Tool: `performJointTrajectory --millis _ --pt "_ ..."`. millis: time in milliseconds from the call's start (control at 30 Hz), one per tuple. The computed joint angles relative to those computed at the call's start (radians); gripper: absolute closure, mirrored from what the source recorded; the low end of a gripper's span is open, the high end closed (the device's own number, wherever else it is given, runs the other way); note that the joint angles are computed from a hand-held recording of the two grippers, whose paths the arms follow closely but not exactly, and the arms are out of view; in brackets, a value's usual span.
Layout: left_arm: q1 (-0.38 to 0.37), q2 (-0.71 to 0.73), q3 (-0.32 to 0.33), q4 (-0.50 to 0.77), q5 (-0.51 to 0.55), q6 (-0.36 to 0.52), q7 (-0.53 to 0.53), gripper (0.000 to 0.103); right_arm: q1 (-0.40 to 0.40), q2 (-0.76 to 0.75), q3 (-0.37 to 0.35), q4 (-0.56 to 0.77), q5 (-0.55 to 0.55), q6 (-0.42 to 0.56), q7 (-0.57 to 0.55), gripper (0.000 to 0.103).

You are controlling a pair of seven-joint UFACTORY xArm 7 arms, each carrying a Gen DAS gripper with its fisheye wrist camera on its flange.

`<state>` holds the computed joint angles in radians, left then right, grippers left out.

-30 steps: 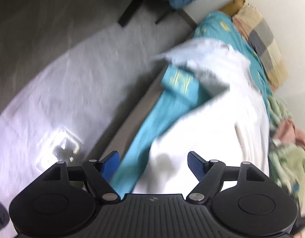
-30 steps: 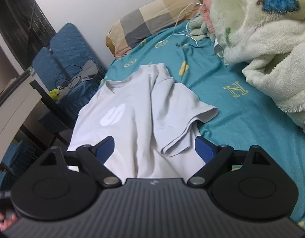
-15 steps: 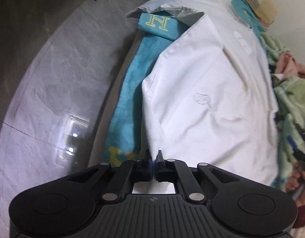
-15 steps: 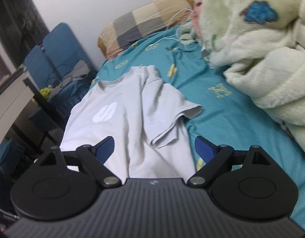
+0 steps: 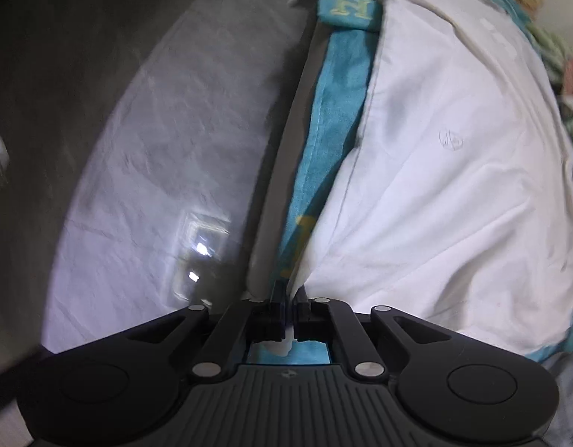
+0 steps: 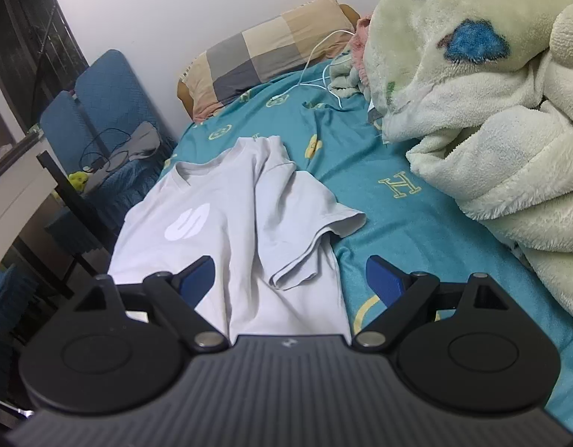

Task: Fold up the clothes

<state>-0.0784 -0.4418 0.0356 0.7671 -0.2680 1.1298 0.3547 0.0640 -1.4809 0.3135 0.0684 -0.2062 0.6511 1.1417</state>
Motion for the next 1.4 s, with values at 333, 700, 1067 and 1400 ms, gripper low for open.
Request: performJointTrajectory --millis 333,700,1067,1400 --pt "-0.038 -0.178 -0.131 0.005 0.119 -0.253 -0.163 0.017 -0.005 -0.005 0.008 0.009 -0.019 -0.036 -0.023 0.014" --pt "-0.266 -0.106 -0.319 0.121 0.12 -0.65 -0.471 0.003 -0.012 -0.078 0.015 0.026 -0.043 -0.031 -0.078 0.014" --pt "0.011 0.099 -0.781 0.074 0.539 -1.012 -1.018 0.0 -0.027 -0.221 -0.053 -0.022 0.007 0.029 -0.112 0.021" --pt "-0.265 0.032 -0.426 -0.075 0.456 -0.996 -0.935 0.0 -0.111 0.107 -0.177 -0.042 0.051 -0.229 -0.249 0.032"
